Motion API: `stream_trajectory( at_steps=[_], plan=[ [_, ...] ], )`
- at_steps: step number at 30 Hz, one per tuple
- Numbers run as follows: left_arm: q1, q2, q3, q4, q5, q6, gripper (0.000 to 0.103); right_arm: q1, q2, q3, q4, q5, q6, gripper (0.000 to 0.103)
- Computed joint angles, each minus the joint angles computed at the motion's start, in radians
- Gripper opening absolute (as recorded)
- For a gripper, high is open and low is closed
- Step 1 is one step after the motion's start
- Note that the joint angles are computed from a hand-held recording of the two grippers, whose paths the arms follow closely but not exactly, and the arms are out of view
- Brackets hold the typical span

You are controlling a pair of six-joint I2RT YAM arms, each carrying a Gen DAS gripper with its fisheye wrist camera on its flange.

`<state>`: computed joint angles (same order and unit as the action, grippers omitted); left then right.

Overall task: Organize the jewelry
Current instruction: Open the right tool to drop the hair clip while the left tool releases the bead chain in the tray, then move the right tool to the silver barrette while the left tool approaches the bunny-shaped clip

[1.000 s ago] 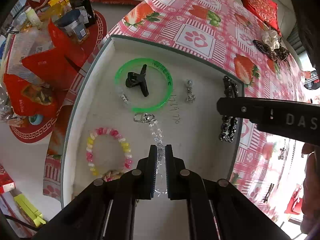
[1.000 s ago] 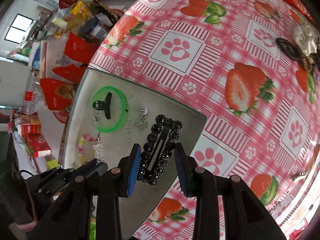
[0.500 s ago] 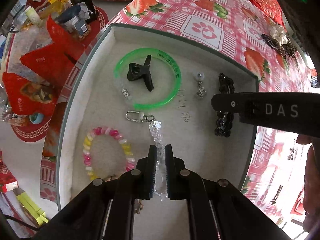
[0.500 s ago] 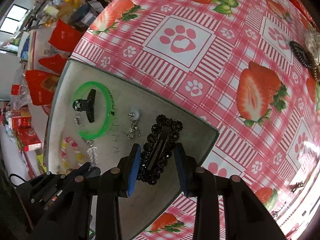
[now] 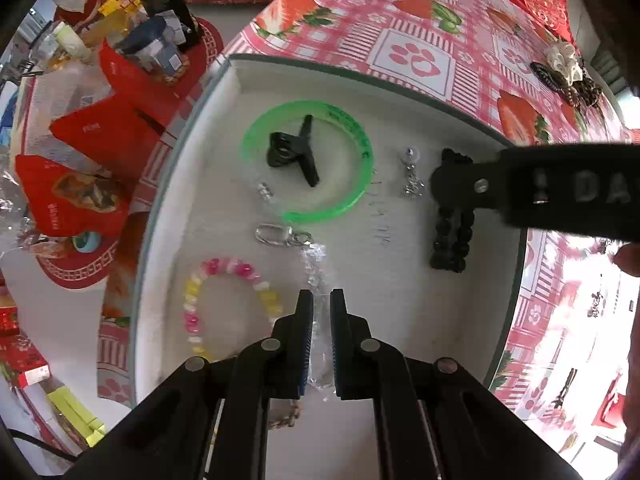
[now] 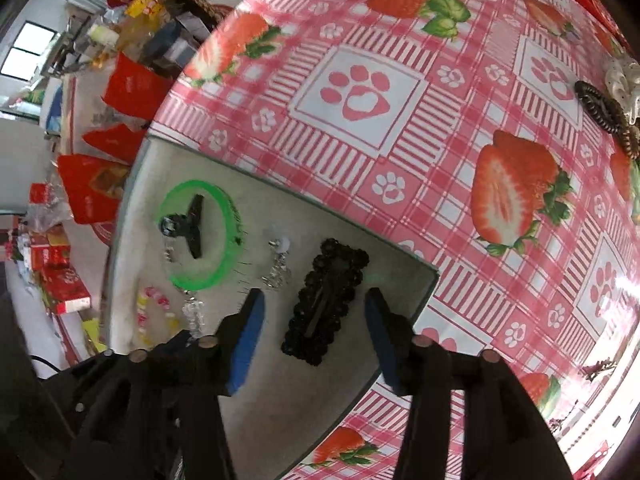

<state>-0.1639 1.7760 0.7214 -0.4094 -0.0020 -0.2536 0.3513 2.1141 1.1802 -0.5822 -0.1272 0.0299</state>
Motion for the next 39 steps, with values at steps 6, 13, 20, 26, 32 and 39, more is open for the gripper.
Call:
stream_trajectory(
  at_steps=[6, 13, 20, 26, 32, 39],
  plan=[
    [0.000, -0.043, 0.009, -0.044, -0.014, 0.008, 0.014, -0.038, -0.092, -0.018, -0.031, -0.059, 0.019, 0.058],
    [-0.048, -0.097, 0.033, -0.094, -0.038, -0.003, 0.014, -0.129, -0.276, -0.133, -0.047, -0.079, 0.010, 0.059],
    [-0.067, -0.158, 0.063, -0.171, -0.033, -0.018, 0.014, -0.332, -0.409, -0.287, -0.068, -0.061, -0.060, 0.059],
    [-0.079, -0.177, 0.070, -0.215, -0.041, -0.032, 0.019, -0.575, -0.479, -0.410, -0.082, -0.032, -0.163, 0.059],
    [-0.136, -0.217, 0.066, -0.244, -0.112, -0.073, 0.103, -0.788, -0.501, -0.457, -0.117, -0.027, -0.272, 0.066],
    [-0.238, -0.179, 0.137, -0.310, -0.161, -0.086, 0.103, -0.947, -0.510, -0.486, -0.125, -0.018, -0.380, 0.080]
  ],
)
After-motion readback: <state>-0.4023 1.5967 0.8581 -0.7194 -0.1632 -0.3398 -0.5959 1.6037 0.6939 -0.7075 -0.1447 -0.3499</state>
